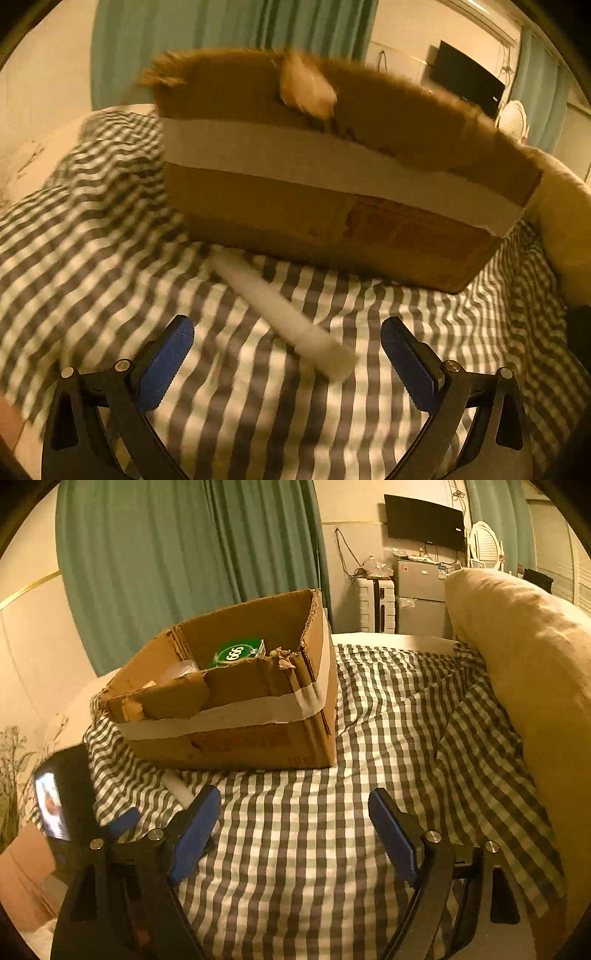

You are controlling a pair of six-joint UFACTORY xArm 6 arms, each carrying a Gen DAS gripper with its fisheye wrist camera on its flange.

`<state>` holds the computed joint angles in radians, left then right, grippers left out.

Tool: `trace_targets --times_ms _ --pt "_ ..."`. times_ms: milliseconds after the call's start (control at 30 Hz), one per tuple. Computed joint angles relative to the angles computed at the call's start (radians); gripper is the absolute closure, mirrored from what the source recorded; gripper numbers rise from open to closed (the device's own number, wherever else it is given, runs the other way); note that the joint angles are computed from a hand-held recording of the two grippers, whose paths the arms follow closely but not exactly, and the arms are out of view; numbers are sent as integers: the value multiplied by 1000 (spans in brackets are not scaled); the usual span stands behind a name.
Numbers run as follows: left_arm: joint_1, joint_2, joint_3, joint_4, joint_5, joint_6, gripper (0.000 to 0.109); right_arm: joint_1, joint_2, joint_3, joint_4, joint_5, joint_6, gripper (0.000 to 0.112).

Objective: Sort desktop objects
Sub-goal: 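Grasp the long white plastic tube by one end with the left tool, then carry the white tube over the box and open the left tool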

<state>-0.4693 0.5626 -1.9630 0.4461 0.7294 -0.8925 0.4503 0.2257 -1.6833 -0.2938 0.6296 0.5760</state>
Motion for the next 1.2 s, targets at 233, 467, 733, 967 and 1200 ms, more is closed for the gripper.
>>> trace_targets --times_ms 233,467,733,967,1200 --pt "43 44 -1 -152 -122 225 93 -5 91 -99 42 53 -48 29" --pt "80 -180 322 -195 -272 213 108 9 82 -88 -5 63 -25 29" --pt "72 -300 428 -351 -281 356 107 50 -20 37 -66 31 25 29" --pt "49 -202 330 -412 -200 390 81 47 -66 104 -62 24 68 29" --pt "53 -117 290 -469 -311 370 50 23 -18 55 22 47 34 29"
